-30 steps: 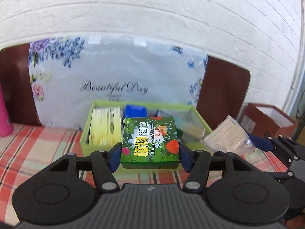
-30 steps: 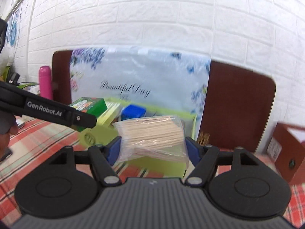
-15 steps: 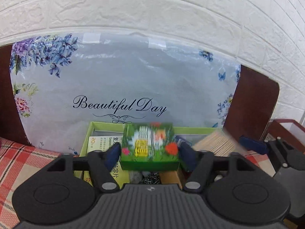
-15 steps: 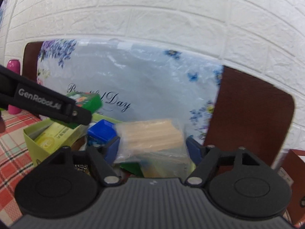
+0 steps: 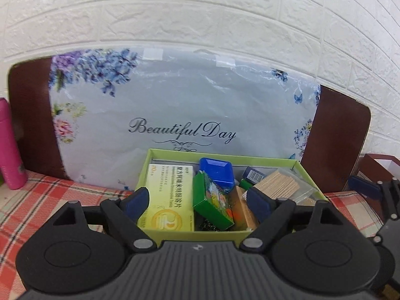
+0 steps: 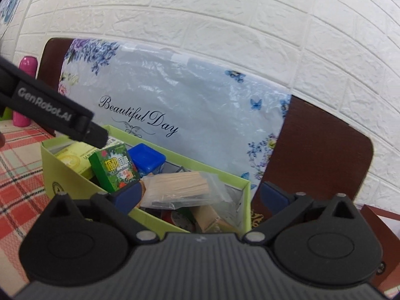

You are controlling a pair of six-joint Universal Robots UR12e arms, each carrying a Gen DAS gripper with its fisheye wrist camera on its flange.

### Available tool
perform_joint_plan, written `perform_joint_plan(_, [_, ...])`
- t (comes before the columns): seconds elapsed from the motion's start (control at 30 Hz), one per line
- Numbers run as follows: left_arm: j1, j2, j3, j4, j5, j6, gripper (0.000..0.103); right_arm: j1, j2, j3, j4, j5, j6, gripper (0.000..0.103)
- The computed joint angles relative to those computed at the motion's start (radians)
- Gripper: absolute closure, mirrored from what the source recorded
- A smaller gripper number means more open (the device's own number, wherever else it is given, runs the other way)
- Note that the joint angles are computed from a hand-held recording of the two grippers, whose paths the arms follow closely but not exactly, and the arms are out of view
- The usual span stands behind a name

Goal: Organize objects

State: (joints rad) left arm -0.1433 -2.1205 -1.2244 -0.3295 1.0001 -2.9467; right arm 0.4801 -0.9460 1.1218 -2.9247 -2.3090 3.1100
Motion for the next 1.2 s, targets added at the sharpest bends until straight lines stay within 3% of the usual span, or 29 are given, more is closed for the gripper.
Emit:
perform_joint_plan(0.17, [0.013,0.071,-0.082,-0.012,0.032,0.041,0.008,0.024,-0.066,0.056,0.123,-0.013,0.155,0.000])
perform_joint_plan(0.37, [0.014,0.148,-0.194,-0.009,0.125,0.083,0.007,0.050,-0.146,0.130,0.268,0.017,0.408,0.000])
perform_joint_plan(0.67, [0.017,0.202,-0.278,-0.063,0.169,0.124,0.007,0.076,-0.205,0.183,0.432,0.030,0.631,0.000])
perform_joint_plan(0.8, [0.013,0.210,-0.292,-0.070,0.197,0.142,0.007,0.086,-0.201,0.162,0.527,0.008,0.683,0.000])
perform_joint_plan(1.2, [0.011,0.215,-0.300,-0.086,0.217,0.150,0.007,0.105,-0.193,0.148,0.541,-0.055,0.689,0.000])
